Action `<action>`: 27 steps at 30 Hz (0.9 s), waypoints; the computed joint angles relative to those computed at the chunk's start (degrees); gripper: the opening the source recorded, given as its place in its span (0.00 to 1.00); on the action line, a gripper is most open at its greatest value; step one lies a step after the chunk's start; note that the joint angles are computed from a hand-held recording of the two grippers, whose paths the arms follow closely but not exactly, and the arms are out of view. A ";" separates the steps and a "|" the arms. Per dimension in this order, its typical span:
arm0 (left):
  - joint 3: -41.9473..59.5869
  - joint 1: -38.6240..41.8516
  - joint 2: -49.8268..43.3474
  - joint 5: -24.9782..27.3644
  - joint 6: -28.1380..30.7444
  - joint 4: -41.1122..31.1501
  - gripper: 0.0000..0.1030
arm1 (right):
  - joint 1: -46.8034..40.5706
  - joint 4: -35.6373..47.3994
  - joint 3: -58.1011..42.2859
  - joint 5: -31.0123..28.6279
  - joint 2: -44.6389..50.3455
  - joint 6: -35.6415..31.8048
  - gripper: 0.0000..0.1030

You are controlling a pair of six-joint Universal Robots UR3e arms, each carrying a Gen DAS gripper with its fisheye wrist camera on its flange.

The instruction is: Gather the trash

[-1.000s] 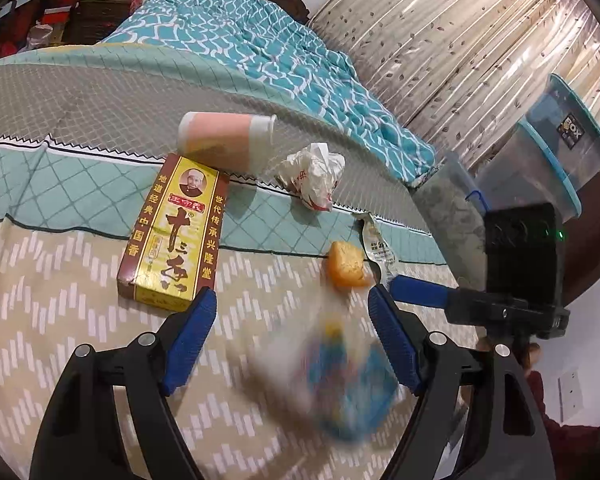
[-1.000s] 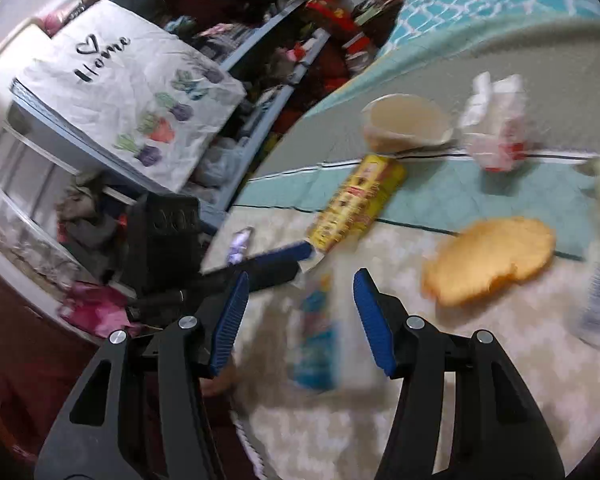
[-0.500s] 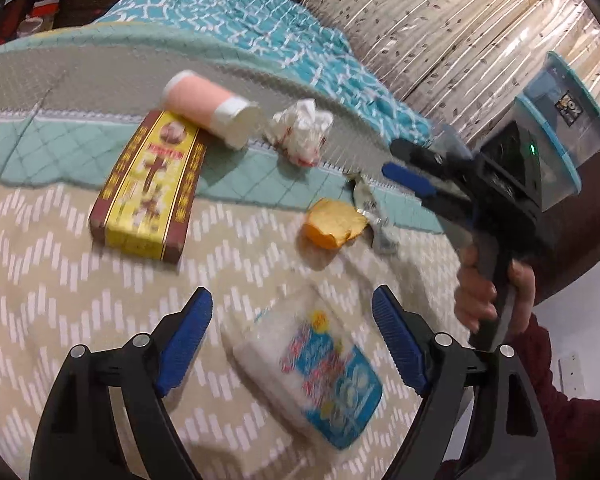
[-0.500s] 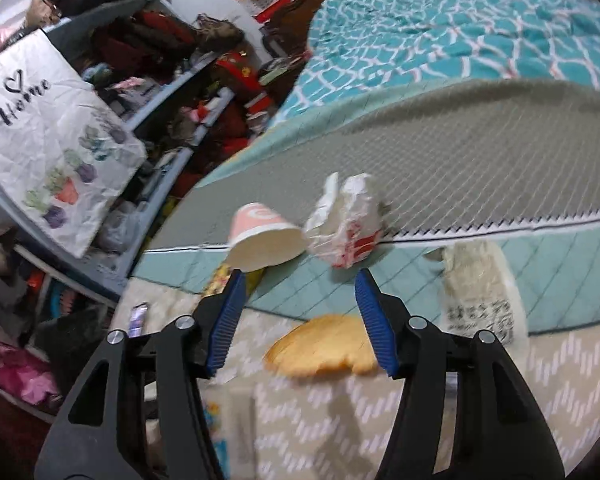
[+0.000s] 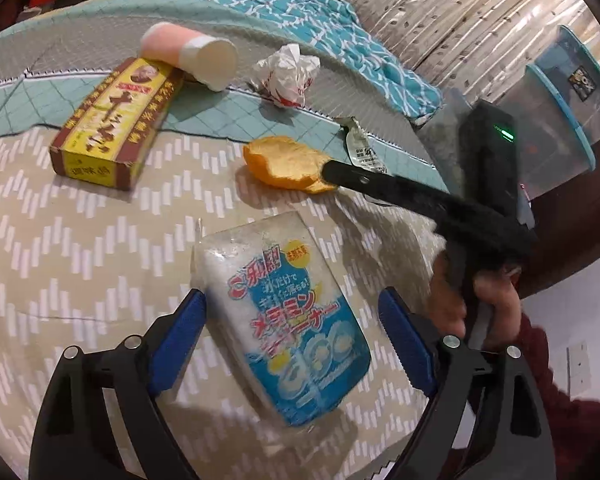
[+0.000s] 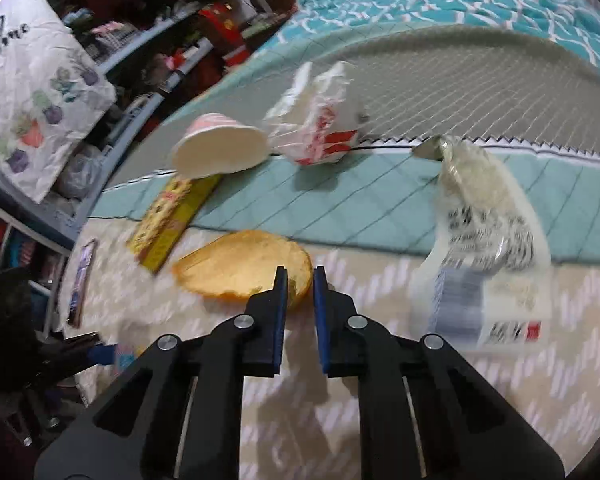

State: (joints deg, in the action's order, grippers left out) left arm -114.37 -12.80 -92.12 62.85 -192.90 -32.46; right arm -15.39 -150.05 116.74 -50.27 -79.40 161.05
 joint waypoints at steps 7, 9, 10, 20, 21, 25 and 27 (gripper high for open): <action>8.07 -11.16 -5.60 17.14 -1.53 -1.21 0.82 | -12.63 2.98 19.97 4.40 -21.68 -6.27 0.11; 10.26 -14.77 -7.53 23.42 -1.84 -1.90 0.82 | -17.59 9.56 24.87 4.97 -30.43 -10.76 0.11; 10.40 -15.53 -7.73 24.77 -1.92 -1.89 0.82 | -20.00 14.10 26.40 5.54 -34.42 -13.41 0.11; 8.32 -16.67 -5.94 28.05 -3.37 -2.06 0.82 | -32.76 35.35 33.58 9.27 -54.70 -21.36 0.19; 7.77 -16.60 -5.40 27.98 -3.45 -2.04 0.82 | -33.00 35.89 34.06 9.24 -56.20 -21.14 0.33; 6.53 -16.57 -4.12 28.47 -3.87 -2.19 0.82 | -34.73 40.68 35.19 11.31 -65.22 -22.40 0.78; 5.87 -16.30 -3.55 28.39 -3.97 -1.97 0.82 | -32.11 35.76 35.59 10.03 -64.01 -19.66 0.78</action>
